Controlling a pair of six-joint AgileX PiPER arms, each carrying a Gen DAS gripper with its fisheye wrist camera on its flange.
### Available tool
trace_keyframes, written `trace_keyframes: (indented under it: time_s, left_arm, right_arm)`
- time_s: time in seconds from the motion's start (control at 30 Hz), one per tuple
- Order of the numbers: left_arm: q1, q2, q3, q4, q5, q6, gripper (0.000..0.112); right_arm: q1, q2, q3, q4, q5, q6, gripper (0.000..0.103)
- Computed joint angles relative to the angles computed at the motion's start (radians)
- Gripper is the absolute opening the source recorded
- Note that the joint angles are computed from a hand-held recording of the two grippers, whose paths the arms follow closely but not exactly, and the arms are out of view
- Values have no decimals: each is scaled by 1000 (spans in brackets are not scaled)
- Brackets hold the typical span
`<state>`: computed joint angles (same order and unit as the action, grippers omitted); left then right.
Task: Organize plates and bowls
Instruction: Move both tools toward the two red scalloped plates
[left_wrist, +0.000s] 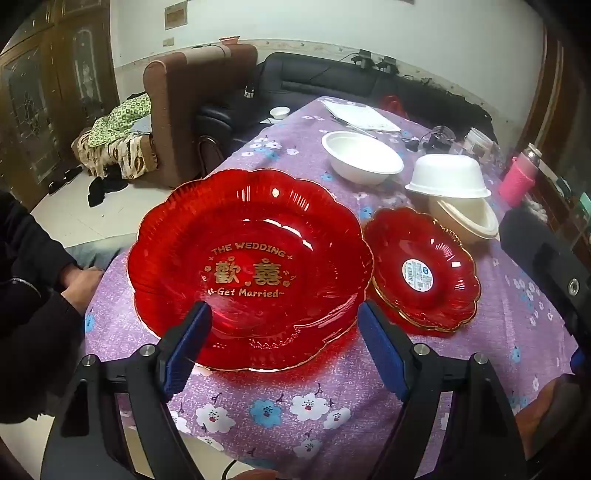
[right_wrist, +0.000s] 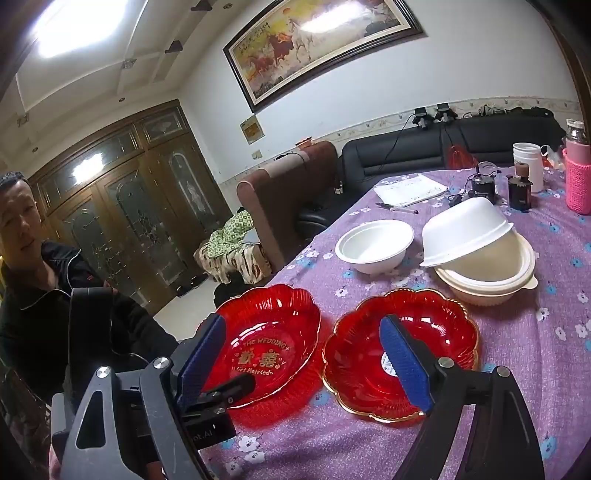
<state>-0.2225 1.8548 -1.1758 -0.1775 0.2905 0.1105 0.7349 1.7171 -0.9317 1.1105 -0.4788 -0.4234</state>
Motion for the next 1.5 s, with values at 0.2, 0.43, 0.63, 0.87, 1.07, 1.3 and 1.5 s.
trace_keyframes:
  time_s: [0.2,0.43,0.63,0.87,1.07,1.3,1.5]
  left_arm:
    - [20,14,-21,-76,27,74,82]
    - [35,-1,6,-37,6,45,82]
    - [52,-6,13,-61,2,70,82]
    - [84,0,18,-83,-8,95,82]
    - [109,1,21,-80,-21,91,82]
    - [141,7,16,-133,-21,143,82]
    - [153,9,15,-144,-28,156,82]
  right_arm:
    - [10,7,2,-15,-29,2,87]
    - [7,24,-13,-19,-13,6,87]
    - [10,52,-61,32,4,-49,87]
    - [20,86,-106,89,20,-113,87]
    - [7,122,-141,103,55,-115,87]
    - [-3,151,-161,113,80,-105,87]
    - [7,161,-167,124,90,-103,87]
